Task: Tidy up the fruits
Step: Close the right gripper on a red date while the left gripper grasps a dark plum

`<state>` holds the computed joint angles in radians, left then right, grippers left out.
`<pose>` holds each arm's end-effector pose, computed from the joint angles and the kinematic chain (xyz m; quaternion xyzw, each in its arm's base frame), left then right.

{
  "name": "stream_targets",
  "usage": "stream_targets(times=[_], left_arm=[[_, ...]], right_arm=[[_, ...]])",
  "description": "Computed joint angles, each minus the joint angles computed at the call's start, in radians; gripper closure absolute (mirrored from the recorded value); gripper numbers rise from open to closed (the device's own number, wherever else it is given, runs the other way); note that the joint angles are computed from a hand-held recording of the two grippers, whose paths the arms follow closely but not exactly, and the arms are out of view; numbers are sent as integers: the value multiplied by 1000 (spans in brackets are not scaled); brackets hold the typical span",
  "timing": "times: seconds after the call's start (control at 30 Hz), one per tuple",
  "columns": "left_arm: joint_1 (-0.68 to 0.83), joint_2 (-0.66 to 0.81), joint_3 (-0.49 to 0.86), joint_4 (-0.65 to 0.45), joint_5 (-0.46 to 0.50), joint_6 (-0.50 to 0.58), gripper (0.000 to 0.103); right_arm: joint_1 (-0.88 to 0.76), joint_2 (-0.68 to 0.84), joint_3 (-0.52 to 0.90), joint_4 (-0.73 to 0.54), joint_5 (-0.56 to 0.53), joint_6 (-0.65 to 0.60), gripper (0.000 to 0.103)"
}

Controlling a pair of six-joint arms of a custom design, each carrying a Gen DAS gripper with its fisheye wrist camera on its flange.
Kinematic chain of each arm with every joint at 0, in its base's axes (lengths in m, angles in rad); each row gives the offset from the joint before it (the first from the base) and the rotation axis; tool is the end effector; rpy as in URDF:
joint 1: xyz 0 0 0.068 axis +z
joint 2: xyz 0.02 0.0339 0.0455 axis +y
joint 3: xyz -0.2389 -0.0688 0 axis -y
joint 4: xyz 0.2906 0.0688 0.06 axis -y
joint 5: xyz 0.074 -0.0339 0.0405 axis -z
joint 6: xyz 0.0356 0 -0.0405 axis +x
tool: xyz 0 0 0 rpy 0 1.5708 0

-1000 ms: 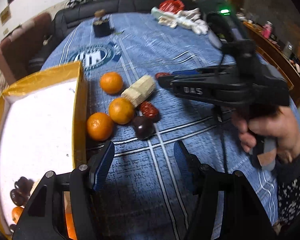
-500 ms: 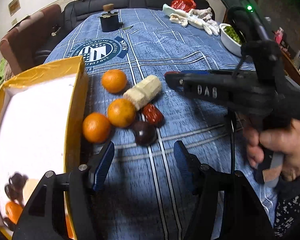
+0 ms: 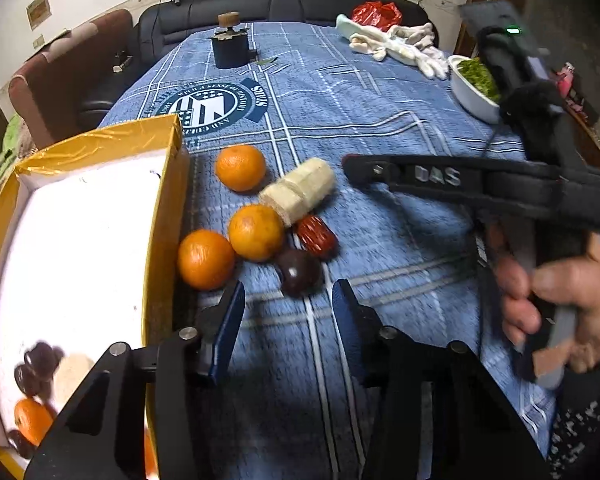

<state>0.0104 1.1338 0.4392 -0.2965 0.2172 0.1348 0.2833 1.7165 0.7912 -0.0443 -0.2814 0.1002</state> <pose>0.2402 -0.0052 0.0990 0.0901 0.9489 -0.0830 0.2909 0.3224 0.1042 0.0646 -0.1278 0.9380 0.1874 0.2623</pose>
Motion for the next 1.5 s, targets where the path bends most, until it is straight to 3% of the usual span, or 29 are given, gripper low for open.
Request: stream_targets(times=[0.13,0.43,0.67,0.8,0.93,1.07,1.2,1.5], left_arm=[[-9,-57,-33,-34,24,1,59],[-47,146,63,54,-8,-49,59],[-86,208,84,137,-63,-63,60],[-96,184,59,160,-70,-49,73],[-84,174,48,170,-62,-41,79],[-68,126,26,148,-27,-37,81],[-91,13,-27,130,-51,-26,81],[-29,-386,-155,1,-105,41,81]], right_arm=[[0,1,-2,4,0,0,75],[-7,5,-1,7,-13,5,75],[-7,3,-3,8,-15,9,75],[-4,5,2,1,-10,9,75],[0,-3,5,-19,-9,3,76],[-9,-8,5,-25,-21,6,76],[-12,-44,-16,-20,-30,5,76],[-7,-140,-93,34,-102,26,76]])
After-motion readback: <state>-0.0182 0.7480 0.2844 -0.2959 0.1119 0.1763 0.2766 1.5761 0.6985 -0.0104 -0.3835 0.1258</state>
